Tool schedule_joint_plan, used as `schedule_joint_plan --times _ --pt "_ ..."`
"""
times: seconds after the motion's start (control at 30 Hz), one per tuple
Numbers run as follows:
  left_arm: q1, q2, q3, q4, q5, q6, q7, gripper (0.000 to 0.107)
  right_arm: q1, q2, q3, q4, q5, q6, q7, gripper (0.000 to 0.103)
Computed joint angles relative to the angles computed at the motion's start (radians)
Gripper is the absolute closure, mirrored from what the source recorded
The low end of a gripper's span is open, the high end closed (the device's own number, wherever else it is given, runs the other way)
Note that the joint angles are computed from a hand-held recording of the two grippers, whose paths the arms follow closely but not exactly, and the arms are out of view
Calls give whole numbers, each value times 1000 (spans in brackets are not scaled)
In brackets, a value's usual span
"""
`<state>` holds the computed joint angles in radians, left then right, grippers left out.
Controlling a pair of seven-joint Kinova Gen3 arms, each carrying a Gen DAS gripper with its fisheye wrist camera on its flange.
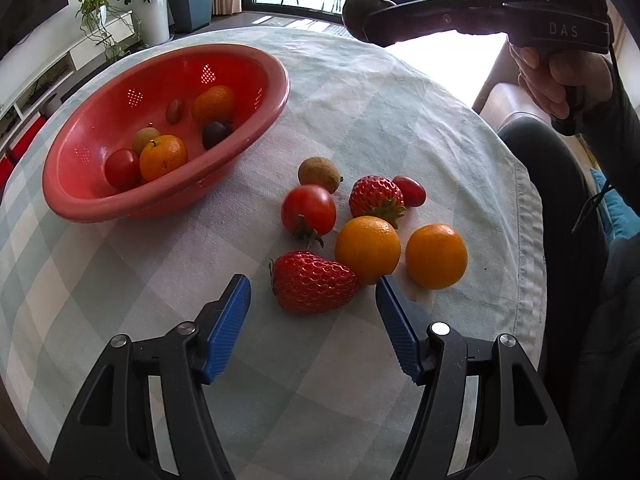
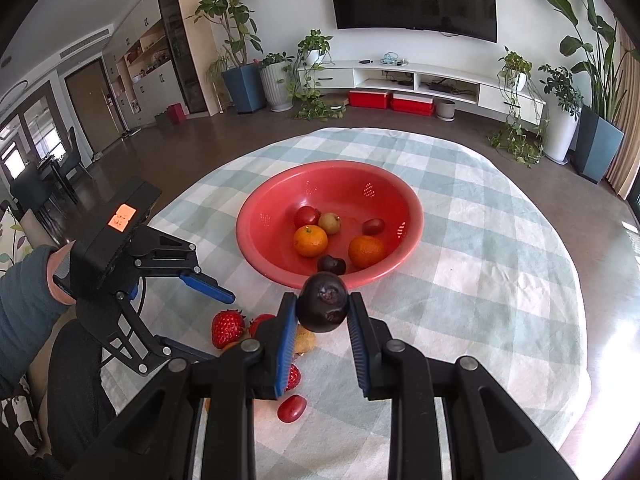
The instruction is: Organize fruits
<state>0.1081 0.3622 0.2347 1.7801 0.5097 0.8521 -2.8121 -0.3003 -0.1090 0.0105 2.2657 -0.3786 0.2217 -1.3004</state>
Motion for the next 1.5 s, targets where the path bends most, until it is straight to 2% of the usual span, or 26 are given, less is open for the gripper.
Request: schedule_joint_plan --times 0.1,0.17,0.33,0.43,0.53,0.57,0.97,1.23,1.4,1.5 --pt "10 12 1 -7 -25 9 -10 44 -8 8 7 0 -18 -2 17 75" --pt "23 9 2 5 -39 -21 -16 44 -5 12 1 -1 -16 -2 16 75" --pt "11 8 18 21 -8 -60 -50 47 -1 15 -5 0 -20 -5 18 75" --pt "5 4 25 42 5 -86 -74 52 0 17 -7 0 -21 -8 18 75" --pt "-2 -10 26 65 19 -124 -92 71 -3 19 -7 3 -30 -13 20 75" --pt "-7 -10 27 67 26 -126 -98 72 -5 21 -6 3 -34 -14 23 75" --pt "-56 -34 31 121 118 -154 -165 72 -8 18 -4 3 -46 -14 33 75" --pt "-114 -102 -1 141 259 -102 -228 72 -15 23 -7 -2 -45 -23 31 75" --pt "-101 -143 -37 94 309 -63 -201 72 -9 28 -1 -29 -46 -9 44 75" --pt "-56 -135 -52 39 275 -91 -105 72 -6 57 22 -70 -111 14 117 75"
